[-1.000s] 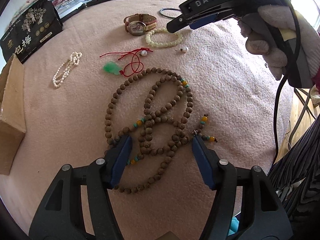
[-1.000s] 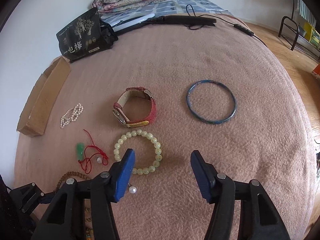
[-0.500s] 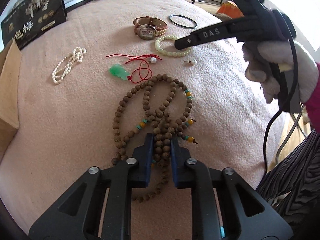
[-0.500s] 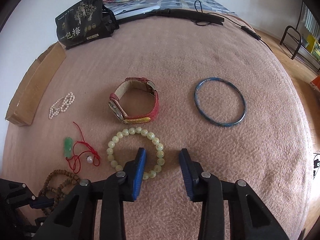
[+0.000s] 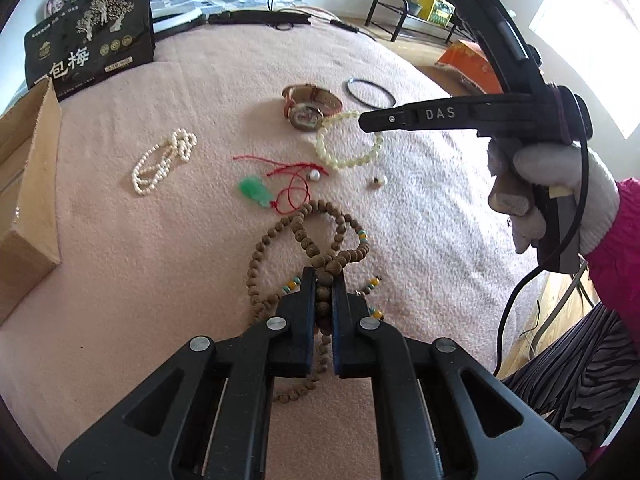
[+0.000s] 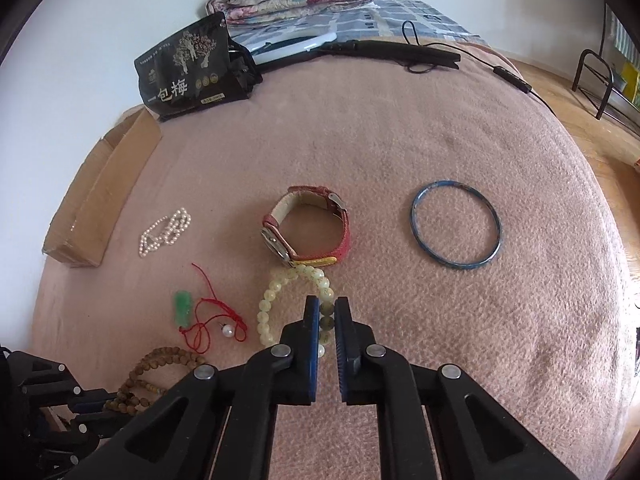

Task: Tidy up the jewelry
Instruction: 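Carry the mala with the left tool into the cardboard box while the right tool carries the bracelet there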

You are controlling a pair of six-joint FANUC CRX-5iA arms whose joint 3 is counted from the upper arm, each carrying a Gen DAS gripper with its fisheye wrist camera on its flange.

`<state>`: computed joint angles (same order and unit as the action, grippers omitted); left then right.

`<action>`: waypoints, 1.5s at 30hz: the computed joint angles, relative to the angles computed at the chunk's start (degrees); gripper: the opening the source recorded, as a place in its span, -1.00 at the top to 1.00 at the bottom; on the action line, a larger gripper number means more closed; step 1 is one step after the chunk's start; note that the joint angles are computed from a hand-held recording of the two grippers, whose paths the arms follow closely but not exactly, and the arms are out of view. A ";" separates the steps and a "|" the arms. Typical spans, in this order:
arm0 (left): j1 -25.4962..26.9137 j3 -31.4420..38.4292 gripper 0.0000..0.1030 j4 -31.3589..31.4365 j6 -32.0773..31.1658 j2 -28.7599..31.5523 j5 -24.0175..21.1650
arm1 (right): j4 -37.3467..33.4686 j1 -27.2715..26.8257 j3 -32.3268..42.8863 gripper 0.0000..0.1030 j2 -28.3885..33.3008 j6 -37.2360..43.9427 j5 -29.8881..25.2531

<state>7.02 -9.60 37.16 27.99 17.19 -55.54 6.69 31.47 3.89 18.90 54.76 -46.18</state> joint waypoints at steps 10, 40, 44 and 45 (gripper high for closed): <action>2.00 -1.16 0.92 6.68 -2.63 -2.56 0.26 | 5.34 1.72 -3.35 0.90 -5.02 -3.79 4.46; 10.80 6.11 0.92 25.01 -3.40 -3.71 8.13 | 14.84 8.19 3.12 0.90 -3.80 -7.90 8.51; 12.36 8.43 0.92 23.79 -0.89 -1.82 8.99 | 13.51 9.43 6.53 0.90 -1.39 -5.74 7.97; 12.77 8.88 0.92 23.44 -0.46 -1.40 9.06 | 13.08 9.78 7.66 0.90 -0.59 -5.08 7.69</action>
<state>19.79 -0.72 60.60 27.53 15.79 -46.48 19.77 41.25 11.55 18.31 49.68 -38.49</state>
